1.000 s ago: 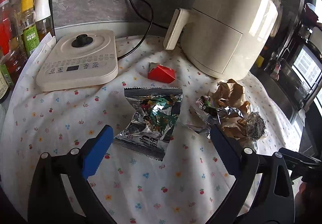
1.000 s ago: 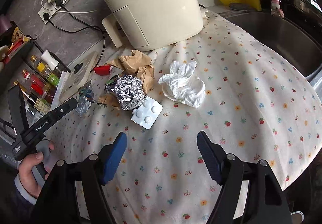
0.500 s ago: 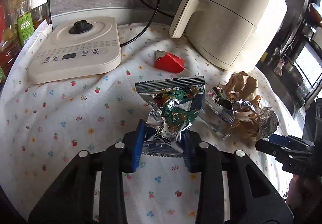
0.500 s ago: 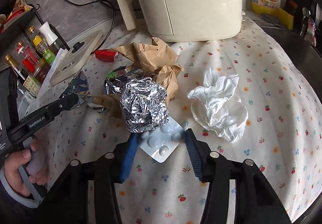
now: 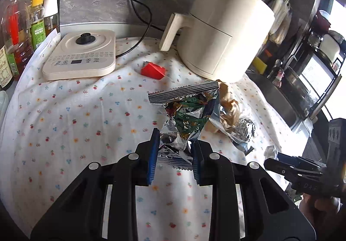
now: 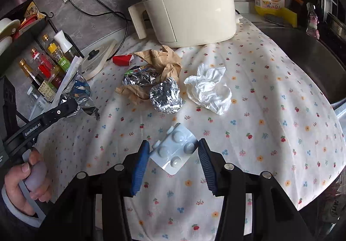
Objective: Collect trash
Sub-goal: 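Carry both items over the white bin and open both grippers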
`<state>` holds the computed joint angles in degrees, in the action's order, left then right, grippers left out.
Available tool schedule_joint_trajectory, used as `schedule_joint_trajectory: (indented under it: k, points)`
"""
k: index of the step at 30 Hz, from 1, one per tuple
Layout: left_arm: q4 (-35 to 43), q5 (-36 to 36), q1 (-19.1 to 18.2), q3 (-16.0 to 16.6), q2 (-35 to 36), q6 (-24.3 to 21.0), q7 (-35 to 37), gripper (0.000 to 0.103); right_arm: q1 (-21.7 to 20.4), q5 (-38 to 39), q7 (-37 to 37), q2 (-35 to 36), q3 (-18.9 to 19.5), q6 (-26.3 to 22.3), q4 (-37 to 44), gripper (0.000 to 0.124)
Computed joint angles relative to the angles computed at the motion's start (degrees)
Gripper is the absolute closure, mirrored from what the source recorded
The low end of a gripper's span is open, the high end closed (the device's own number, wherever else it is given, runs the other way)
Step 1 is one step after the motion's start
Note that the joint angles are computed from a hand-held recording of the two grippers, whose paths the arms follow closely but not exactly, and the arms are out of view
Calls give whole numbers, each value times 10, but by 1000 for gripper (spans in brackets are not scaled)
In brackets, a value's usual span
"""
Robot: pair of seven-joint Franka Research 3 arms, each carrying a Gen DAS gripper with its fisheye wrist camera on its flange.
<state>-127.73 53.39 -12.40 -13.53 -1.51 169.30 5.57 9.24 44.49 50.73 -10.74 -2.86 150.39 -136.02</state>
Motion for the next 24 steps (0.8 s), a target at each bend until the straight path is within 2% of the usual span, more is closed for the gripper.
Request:
schedule_joint_trajectory:
  k: [5,11,24]
  points:
    - [40,24,-30,-16,29,-4,-14,76,-29,-16,9,-72,-25,-10,-61,78]
    - [113,4,-91,-21,81,-15,19,76,-87,-59,31,-153,-62,-25,-121,77]
    - [264,-105,-222,-27,206,-34,174,76,-254,-164,68,-283,-130,-72,-209,76]
